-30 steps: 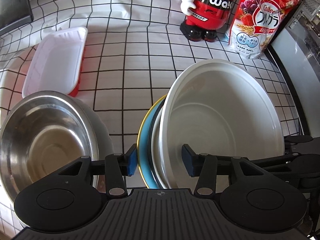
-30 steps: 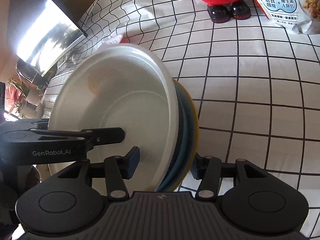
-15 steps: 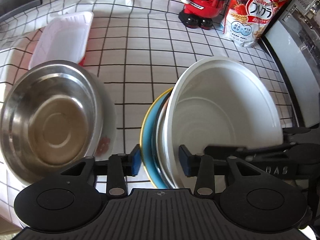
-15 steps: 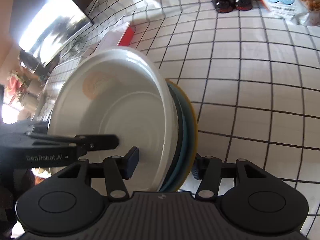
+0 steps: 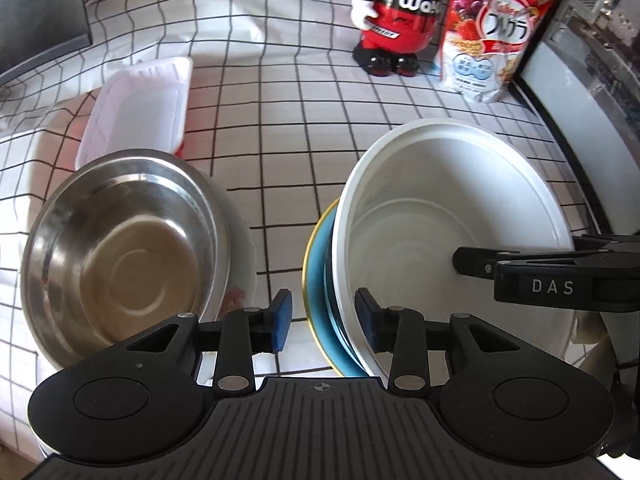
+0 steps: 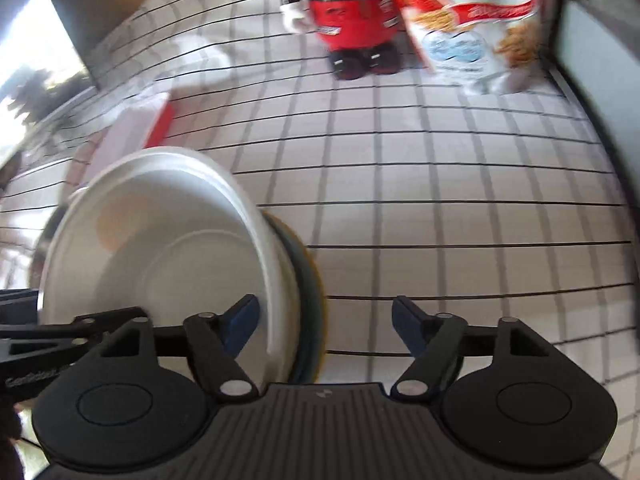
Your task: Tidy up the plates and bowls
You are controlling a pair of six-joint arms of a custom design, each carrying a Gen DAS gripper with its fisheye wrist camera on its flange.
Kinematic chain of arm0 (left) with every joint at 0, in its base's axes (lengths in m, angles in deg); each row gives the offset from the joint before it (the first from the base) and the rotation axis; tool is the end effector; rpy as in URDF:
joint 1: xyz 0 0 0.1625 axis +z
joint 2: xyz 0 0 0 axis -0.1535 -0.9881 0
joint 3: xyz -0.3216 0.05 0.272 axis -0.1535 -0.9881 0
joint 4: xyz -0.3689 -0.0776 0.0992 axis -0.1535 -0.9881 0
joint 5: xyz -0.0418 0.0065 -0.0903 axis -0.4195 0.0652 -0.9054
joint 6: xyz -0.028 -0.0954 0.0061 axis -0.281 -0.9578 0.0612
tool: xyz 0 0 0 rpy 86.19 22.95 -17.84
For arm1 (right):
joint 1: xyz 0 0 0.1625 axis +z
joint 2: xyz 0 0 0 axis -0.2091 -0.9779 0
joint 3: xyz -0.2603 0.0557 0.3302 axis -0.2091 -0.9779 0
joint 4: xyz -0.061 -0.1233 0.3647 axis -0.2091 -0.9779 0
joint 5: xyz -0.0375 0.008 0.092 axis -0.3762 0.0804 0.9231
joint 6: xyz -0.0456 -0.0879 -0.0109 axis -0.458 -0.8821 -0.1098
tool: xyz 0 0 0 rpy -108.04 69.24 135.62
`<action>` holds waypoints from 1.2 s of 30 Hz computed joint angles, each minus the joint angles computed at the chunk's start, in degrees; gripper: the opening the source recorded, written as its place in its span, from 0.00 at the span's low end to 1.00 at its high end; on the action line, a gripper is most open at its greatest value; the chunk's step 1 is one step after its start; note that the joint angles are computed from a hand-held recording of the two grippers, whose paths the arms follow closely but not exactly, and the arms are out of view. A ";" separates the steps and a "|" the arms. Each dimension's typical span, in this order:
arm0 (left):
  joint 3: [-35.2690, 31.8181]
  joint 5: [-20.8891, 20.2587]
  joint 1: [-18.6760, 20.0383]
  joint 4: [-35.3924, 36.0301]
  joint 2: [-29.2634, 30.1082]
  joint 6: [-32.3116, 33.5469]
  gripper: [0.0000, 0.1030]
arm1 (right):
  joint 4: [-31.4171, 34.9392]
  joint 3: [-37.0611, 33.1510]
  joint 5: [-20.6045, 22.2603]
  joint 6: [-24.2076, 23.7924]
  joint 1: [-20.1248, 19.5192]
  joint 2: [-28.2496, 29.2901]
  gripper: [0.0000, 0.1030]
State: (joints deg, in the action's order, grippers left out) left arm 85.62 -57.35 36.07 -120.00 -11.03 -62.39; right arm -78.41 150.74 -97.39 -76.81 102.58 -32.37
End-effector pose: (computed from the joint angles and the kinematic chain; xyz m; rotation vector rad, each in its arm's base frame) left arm -0.3765 -0.4171 0.0740 0.2051 2.4436 -0.6044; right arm 0.0972 -0.4824 0.3459 0.5158 -2.5368 0.4798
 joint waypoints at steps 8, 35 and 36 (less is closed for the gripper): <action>2.82 -2.39 1.20 -8.57 -0.72 5.47 0.35 | -12.13 4.72 -9.18 -2.85 4.90 -0.40 0.73; -3.24 -7.70 3.74 0.95 -1.03 -9.62 0.38 | 23.98 -9.57 15.34 0.91 -6.46 1.22 0.56; -4.43 -8.17 3.75 3.04 -0.60 -10.15 0.38 | 24.87 -10.05 15.28 0.91 -6.54 1.83 0.52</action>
State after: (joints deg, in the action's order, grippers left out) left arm 81.19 -65.51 39.82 -116.96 -11.64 -72.54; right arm -53.54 140.69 -82.11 -75.89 96.04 -30.54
